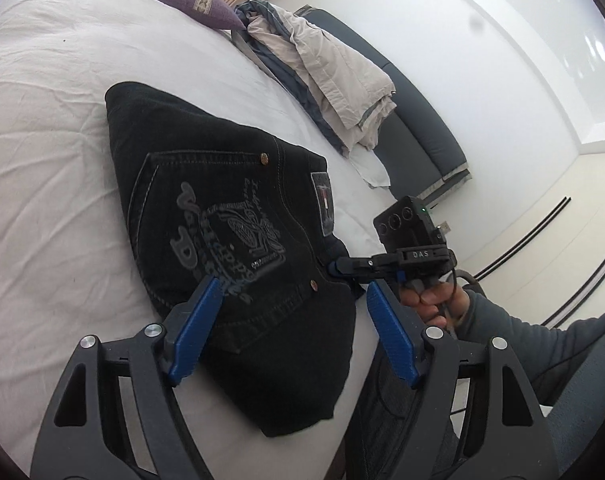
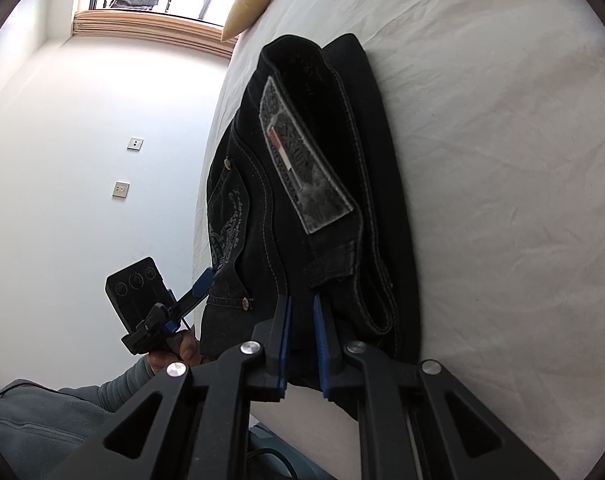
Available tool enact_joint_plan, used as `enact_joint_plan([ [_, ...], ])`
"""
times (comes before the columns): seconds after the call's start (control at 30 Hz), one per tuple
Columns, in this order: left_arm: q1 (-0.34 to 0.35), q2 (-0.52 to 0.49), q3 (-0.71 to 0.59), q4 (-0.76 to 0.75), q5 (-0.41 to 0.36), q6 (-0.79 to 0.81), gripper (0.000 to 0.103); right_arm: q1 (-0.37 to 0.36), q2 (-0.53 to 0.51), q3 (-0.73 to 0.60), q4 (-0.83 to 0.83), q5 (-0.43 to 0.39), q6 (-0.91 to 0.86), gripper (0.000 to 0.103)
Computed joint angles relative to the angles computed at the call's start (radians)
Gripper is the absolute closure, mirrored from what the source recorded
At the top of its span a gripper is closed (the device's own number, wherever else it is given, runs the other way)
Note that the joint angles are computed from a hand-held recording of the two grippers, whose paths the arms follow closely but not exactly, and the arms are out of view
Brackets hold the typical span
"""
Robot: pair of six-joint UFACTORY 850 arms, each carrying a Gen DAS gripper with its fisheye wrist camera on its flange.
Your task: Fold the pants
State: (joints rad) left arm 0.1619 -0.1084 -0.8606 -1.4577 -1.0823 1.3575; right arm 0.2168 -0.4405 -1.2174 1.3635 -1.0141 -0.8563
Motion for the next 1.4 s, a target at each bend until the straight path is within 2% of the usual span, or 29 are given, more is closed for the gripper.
enact_joint_plan([
  [0.13, 0.015, 0.036, 0.046, 0.018, -0.057, 0.019, 0.029, -0.010, -0.004, 0.008, 0.014, -0.008, -0.008, 0.094],
  [0.23, 0.001, 0.068, 0.067, 0.059, -0.070, 0.031, 0.029, -0.008, -0.004, 0.008, 0.014, -0.005, -0.005, 0.094],
  [0.4, -0.008, 0.097, 0.077, 0.152, -0.153, 0.013, 0.029, -0.004, 0.012, -0.007, -0.037, 0.006, 0.022, 0.092],
  [0.47, 0.004, 0.118, 0.078, 0.187, -0.172, -0.001, 0.029, -0.007, 0.040, -0.012, -0.058, 0.024, 0.008, 0.081],
  [0.53, 0.028, 0.144, 0.082, 0.148, -0.136, -0.013, 0.028, -0.020, 0.076, -0.011, -0.058, 0.070, -0.009, 0.045],
  [0.6, 0.049, 0.158, 0.066, 0.118, -0.057, -0.049, 0.026, -0.027, 0.094, -0.027, -0.094, 0.140, 0.014, 0.033],
  [0.67, 0.044, 0.147, 0.022, 0.142, 0.042, -0.116, 0.018, -0.034, 0.075, -0.066, -0.115, 0.154, 0.034, 0.033],
  [0.73, 0.027, 0.115, -0.020, 0.172, 0.131, -0.198, 0.018, -0.031, 0.038, -0.119, -0.156, 0.162, 0.081, 0.033],
  [0.83, 0.008, 0.050, -0.079, 0.249, 0.205, -0.342, 0.018, -0.017, -0.027, -0.193, -0.205, 0.166, 0.120, 0.033],
  [0.87, -0.003, 0.031, -0.097, 0.287, 0.225, -0.399, 0.018, -0.013, -0.050, -0.216, -0.224, 0.163, 0.146, 0.033],
  [1.0, -0.040, -0.036, -0.140, 0.357, 0.214, -0.501, 0.018, -0.001, -0.121, -0.271, -0.222, 0.136, 0.172, 0.033],
  [1.13, -0.091, -0.064, -0.166, 0.412, 0.273, -0.589, 0.020, 0.012, -0.137, -0.288, -0.215, 0.143, 0.162, 0.035],
  [1.23, -0.128, -0.082, -0.204, 0.489, 0.285, -0.658, 0.054, 0.031, -0.136, -0.302, -0.282, 0.167, 0.203, 0.045],
  [1.4, -0.178, -0.106, -0.253, 0.524, 0.325, -0.736, 0.068, 0.056, -0.111, -0.289, -0.357, 0.226, 0.277, 0.066],
])
